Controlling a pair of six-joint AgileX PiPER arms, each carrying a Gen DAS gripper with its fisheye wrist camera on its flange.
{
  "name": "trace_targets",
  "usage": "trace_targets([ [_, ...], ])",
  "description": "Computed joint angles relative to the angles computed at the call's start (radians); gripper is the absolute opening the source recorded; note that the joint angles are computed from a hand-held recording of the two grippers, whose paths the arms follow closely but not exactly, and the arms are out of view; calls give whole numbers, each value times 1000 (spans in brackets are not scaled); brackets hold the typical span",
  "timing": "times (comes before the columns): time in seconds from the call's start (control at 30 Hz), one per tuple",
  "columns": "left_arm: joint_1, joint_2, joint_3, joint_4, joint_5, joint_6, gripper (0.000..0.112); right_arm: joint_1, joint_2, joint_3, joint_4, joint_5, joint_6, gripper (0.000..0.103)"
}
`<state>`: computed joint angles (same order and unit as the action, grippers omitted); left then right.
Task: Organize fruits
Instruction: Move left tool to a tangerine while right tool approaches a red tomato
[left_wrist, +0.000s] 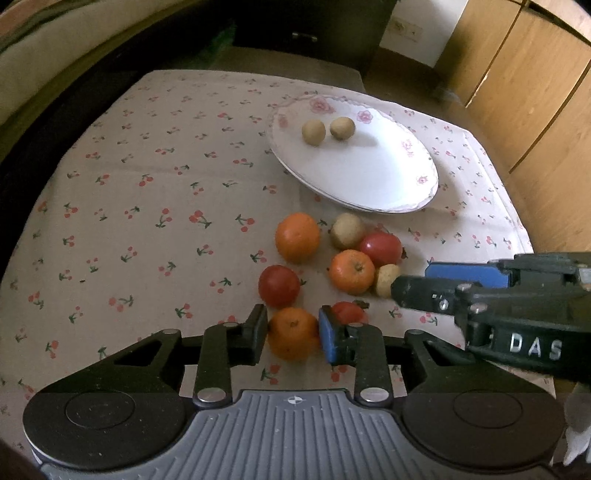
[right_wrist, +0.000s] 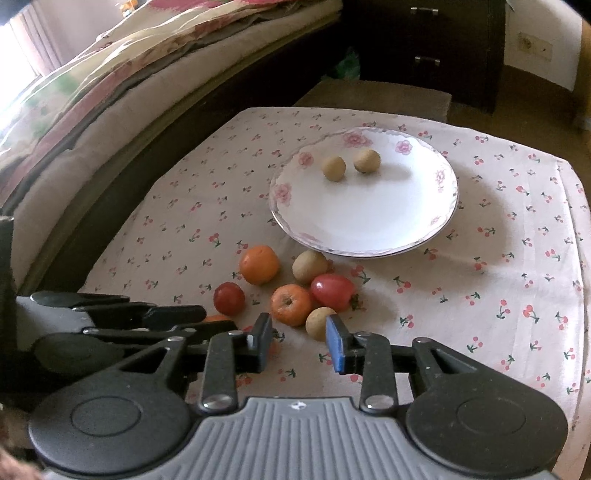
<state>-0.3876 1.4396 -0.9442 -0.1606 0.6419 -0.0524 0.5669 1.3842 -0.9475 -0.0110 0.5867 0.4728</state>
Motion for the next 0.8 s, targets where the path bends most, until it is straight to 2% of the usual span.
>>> trace_targets([
  [0.27, -23, 37, -2, 34, -16, -42, 41, -3, 9, 3, 8, 6, -4, 33],
  [0.57, 27, -15, 12, 2, 16, -19, 40, 1, 17, -5, 53, 9, -17, 34],
  [0.8, 80, -46, 30, -32, 37, 19, 40, 35, 80, -24, 112, -9, -32, 34],
])
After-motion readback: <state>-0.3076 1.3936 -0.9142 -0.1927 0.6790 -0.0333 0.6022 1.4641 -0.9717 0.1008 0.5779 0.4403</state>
